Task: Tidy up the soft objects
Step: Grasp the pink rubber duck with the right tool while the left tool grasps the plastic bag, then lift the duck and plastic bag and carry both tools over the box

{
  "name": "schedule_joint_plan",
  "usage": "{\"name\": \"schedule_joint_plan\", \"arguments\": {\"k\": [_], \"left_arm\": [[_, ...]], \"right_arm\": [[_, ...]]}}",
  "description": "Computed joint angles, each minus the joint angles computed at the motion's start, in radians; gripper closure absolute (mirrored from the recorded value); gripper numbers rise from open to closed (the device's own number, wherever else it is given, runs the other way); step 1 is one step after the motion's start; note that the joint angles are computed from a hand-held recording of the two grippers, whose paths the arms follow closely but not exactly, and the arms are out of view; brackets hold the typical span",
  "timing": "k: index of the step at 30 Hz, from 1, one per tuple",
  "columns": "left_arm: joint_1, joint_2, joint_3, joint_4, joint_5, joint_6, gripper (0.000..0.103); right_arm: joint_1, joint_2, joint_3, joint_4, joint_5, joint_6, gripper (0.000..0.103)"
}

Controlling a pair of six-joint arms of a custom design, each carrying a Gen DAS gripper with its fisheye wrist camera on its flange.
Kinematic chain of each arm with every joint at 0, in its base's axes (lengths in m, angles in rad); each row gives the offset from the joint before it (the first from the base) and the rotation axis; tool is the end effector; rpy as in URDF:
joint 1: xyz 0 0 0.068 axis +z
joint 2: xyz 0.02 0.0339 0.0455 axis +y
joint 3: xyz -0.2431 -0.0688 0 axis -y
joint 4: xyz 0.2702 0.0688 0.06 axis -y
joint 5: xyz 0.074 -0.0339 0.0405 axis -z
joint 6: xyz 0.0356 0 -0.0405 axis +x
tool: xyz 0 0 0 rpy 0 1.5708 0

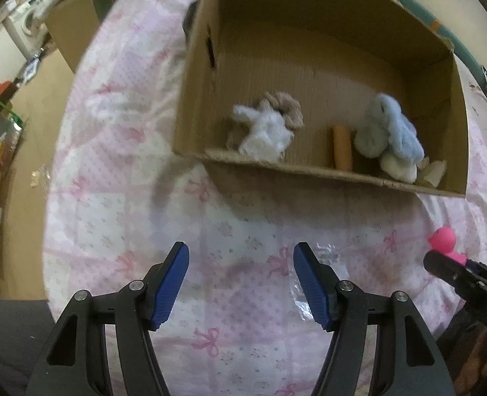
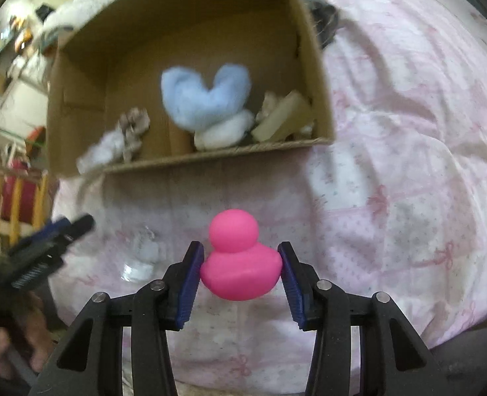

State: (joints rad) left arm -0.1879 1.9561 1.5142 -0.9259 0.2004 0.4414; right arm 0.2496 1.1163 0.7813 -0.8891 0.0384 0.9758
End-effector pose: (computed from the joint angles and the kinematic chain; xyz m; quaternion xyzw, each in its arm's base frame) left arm 0.3948 -0.0823 0.1708 0.3160 0.9381 -0.0860 0.1126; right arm 0.2188 0.0544 0.1967 0.3529 0.9194 0.0837 0.1520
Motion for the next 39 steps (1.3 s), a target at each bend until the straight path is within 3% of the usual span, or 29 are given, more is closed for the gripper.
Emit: {"name": "schedule_joint_plan", "arguments": {"k": [7, 13, 20, 21, 22, 23, 24, 26, 28, 32, 39], "left_arm": [[-0.049, 0.047, 0.010, -0.089, 0.055, 0.070, 0.040], [-0.111, 0.044, -0.039, -0.048, 0.023, 0.080, 0.040], [-0.172, 0.015, -0.153, 0.097, -0.072, 0.126, 0.036], [-0.173, 0.009, -0.163, 0.107, -0.075, 0.129, 0.037], [-0.174, 0.006, -0.168, 0.117, -0.082, 0.130, 0.045], [-0.173, 0.000, -0.174, 0.128, -0.094, 0.134, 0.058], [-0.170, -0.004, -0.176, 0.135, -0.098, 0.136, 0.063], [-0.159, 0.001, -0.164, 0.136, -0.105, 0.127, 0.088], [-0.141, 0.016, -0.140, 0.119, -0.101, 0.125, 0.095], [-0.104, 0.024, -0.110, 0.105, -0.106, 0.119, 0.097], [-0.029, -0.057, -0.179, 0.151, -0.127, 0.122, 0.098]], "right_arm": [[0.000, -0.023, -0.011, 0.002, -0.008, 0.010, 0.054], [0.021, -0.048, -0.037, -0.012, 0.000, 0.039, 0.054], [0.005, -0.050, -0.050, -0.010, -0.003, 0.044, 0.054], [0.006, -0.042, -0.047, -0.007, -0.003, 0.041, 0.054], [0.006, -0.034, -0.044, -0.002, -0.003, 0.038, 0.054], [0.010, -0.003, -0.037, 0.019, -0.002, 0.040, 0.054], [0.010, 0.003, -0.035, 0.021, -0.003, 0.035, 0.054], [0.014, 0.028, -0.028, 0.037, -0.003, 0.033, 0.054], [0.016, 0.038, -0.023, 0.041, -0.003, 0.027, 0.054], [0.018, 0.056, -0.013, 0.049, -0.005, 0.017, 0.054], [0.019, 0.056, -0.013, 0.059, -0.002, 0.006, 0.054]]}}
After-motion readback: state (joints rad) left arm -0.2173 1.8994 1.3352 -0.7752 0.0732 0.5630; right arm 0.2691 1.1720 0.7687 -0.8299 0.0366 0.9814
